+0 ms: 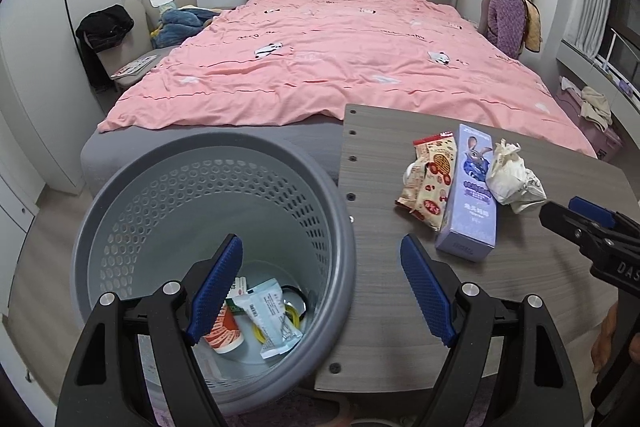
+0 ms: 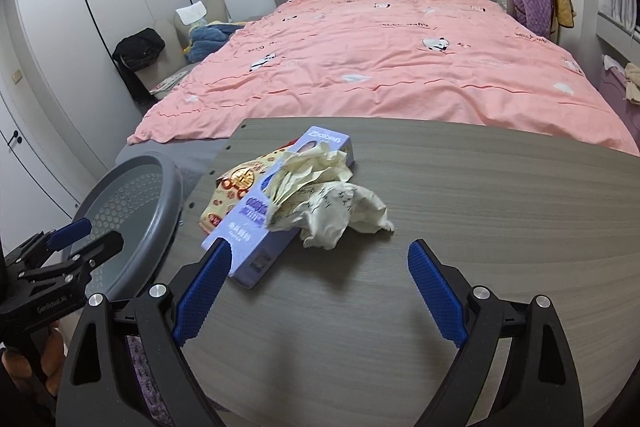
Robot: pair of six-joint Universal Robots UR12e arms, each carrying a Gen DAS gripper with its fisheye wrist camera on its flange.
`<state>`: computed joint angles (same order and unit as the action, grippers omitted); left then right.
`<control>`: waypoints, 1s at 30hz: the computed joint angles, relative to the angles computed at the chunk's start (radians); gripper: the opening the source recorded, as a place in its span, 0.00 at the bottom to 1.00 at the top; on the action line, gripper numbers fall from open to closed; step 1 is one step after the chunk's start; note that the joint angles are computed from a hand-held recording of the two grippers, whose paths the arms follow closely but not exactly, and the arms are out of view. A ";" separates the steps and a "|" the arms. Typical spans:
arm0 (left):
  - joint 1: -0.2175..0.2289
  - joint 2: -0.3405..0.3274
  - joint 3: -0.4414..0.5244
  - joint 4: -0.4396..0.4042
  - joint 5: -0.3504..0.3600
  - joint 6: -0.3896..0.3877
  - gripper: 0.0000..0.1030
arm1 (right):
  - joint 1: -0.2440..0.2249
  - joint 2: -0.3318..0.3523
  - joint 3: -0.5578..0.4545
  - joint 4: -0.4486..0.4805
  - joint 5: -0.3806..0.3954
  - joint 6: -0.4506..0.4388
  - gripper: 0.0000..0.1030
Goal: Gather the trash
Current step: 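Grasp the crumpled white paper with the right gripper, then grasp the purple Zootopia toothpaste box with left gripper while right gripper holds the paper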
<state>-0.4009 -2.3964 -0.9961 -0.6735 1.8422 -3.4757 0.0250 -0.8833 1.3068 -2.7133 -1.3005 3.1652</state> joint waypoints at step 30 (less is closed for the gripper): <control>-0.014 -0.094 0.166 -0.093 -0.091 0.039 0.76 | -0.044 0.008 -0.005 0.054 0.065 0.055 0.33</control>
<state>-0.4145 -2.4900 -0.8300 -0.7668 1.7511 -3.4371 -0.0188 -0.8757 1.3019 -2.6597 -1.2351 3.2202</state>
